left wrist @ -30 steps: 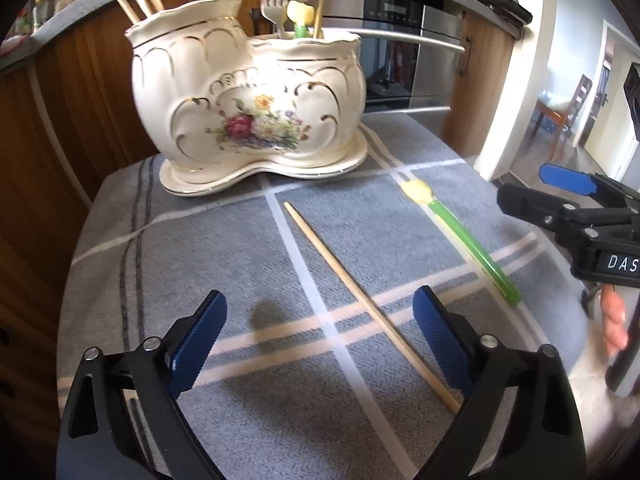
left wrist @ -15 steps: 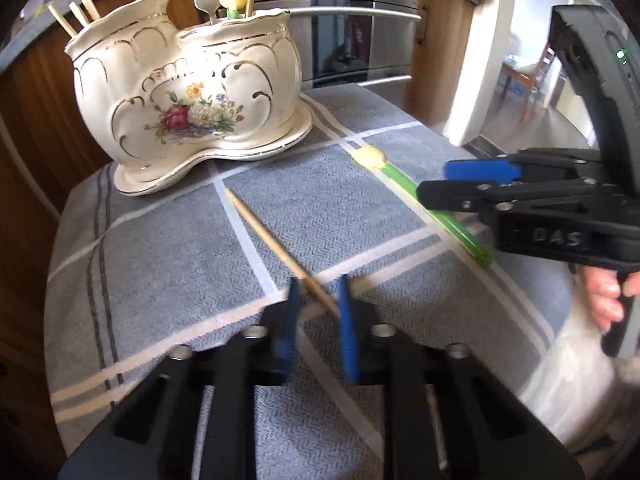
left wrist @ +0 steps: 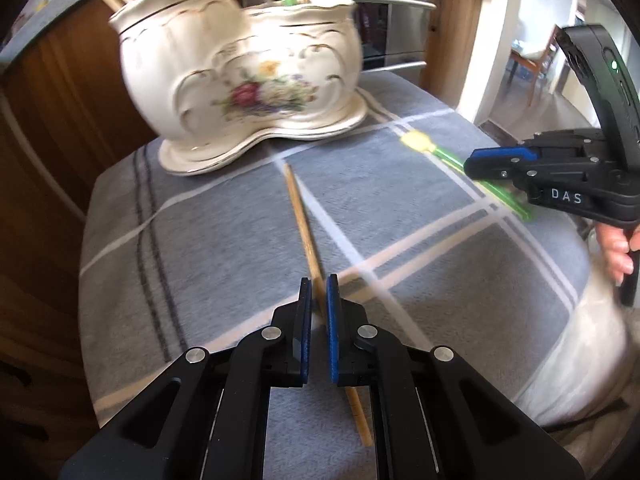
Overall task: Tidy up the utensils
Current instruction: 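Grasp the last chopstick with the left tool while the right grasps the other spoon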
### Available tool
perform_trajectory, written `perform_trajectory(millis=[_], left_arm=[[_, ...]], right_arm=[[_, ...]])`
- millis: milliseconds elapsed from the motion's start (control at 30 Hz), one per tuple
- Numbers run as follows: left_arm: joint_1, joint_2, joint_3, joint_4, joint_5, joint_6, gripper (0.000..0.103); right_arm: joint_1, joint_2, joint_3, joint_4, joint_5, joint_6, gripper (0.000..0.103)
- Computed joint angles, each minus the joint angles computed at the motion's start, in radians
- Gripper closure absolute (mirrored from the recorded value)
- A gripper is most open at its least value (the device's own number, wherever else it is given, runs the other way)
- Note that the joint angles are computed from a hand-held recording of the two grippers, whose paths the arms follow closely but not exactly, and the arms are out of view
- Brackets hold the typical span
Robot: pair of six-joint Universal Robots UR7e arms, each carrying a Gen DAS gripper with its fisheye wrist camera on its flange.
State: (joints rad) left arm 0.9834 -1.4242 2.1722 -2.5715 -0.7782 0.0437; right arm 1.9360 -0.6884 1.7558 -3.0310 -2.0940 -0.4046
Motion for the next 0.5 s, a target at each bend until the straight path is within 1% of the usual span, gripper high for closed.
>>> perform_trajectory(millis=[100,133,167,267,367,400,433,467,500], left_arm=[[0.01,-0.006,-0.01,0.018,-0.016,-0.027,0.094],[0.011,-0.007,-0.01,0.022,-0.022,-0.032,0.092],[0.013,-0.007,-0.013,0.031,-0.033,-0.039,0.091],[0.006,-0.004,-0.004,0.024,-0.025,-0.047,0.09],[0.006,0.001,0.004,-0.003,-0.017,-0.035,0.091],[0.006,0.006,0.006,-0.015,-0.011,-0.024,0.092],[0.005,0.01,0.01,-0.032,0.002,-0.01,0.096],[0.006,0.007,0.013,-0.037,0.002,-0.004,0.096],[0.01,0.005,0.012,-0.042,-0.006,0.003,0.096]], right_arm=[[0.002,0.016,-0.033,0.029,0.007,-0.002,0.083],[0.003,0.022,-0.043,0.037,0.004,-0.002,0.082],[0.005,0.031,-0.053,0.043,-0.007,-0.006,0.082],[0.003,0.043,-0.068,0.05,-0.016,-0.009,0.082],[0.005,0.055,-0.068,0.013,-0.023,-0.046,0.082],[0.004,0.057,-0.067,0.005,-0.022,-0.052,0.084],[0.004,0.057,-0.064,-0.004,-0.018,-0.056,0.091],[0.004,0.058,-0.061,-0.013,-0.018,-0.058,0.094],[0.003,0.057,-0.058,-0.019,-0.017,-0.057,0.094]])
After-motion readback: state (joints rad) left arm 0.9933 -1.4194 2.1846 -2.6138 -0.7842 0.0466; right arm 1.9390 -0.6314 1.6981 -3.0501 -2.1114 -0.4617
